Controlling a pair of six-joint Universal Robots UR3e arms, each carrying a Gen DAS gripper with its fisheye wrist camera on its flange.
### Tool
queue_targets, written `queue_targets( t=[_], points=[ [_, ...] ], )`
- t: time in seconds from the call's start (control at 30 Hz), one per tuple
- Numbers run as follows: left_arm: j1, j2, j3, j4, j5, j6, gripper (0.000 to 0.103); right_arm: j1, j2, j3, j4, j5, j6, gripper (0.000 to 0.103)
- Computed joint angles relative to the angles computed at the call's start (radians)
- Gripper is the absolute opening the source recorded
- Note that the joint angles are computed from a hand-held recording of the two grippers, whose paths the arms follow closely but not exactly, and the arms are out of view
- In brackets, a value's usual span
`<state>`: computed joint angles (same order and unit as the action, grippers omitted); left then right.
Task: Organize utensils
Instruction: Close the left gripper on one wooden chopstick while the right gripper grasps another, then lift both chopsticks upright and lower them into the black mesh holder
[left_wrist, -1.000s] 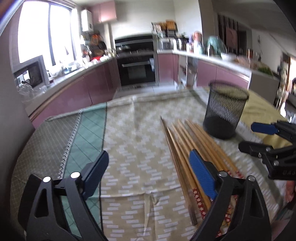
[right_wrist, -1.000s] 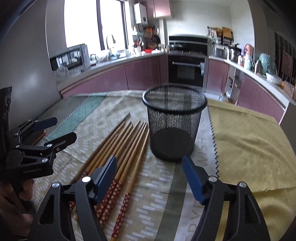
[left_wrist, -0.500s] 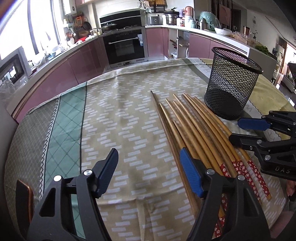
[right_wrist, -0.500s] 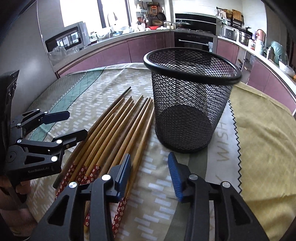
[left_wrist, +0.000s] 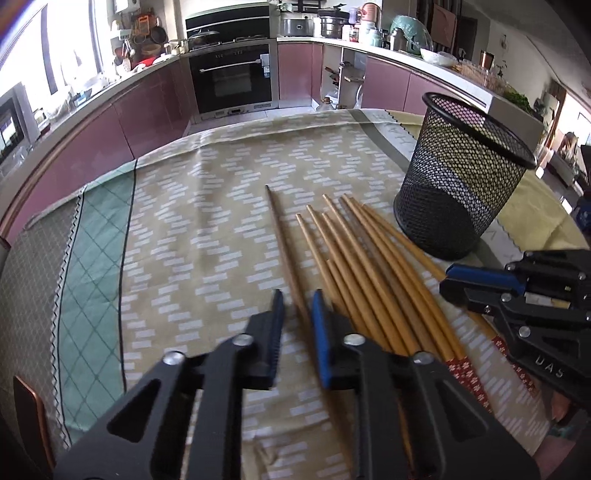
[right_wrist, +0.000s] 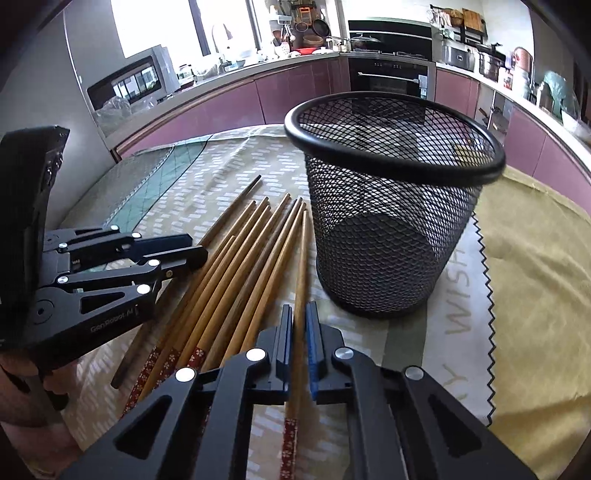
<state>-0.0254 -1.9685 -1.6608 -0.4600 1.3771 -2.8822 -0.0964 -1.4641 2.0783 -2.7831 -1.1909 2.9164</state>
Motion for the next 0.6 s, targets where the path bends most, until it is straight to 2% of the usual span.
queue_targets(
  t=[0.13,0.27,0.43,0.6],
  points=[
    [0.017,0.019,-0.027,0.008,-0.029,-0.037,0.008,-0.031,-0.043,0.032,0.011,0.045,-0.021,0.006],
    [0.063,0.101,-0.112,0.023,-0.094,-0.019,0.008,-0.097,-0.139,0.086,0.045,0.150,-0.078,0.006],
    [0.147,0.235,-0.182,-0.021,-0.251,0.038,0.008,-0.210,-0.295,0.145,0.125,0.322,-0.178,0.006],
    [0.216,0.367,-0.207,-0.095,-0.399,0.090,0.008,-0.316,-0.428,0.151,0.248,0.445,-0.240,0.006]
  ],
)
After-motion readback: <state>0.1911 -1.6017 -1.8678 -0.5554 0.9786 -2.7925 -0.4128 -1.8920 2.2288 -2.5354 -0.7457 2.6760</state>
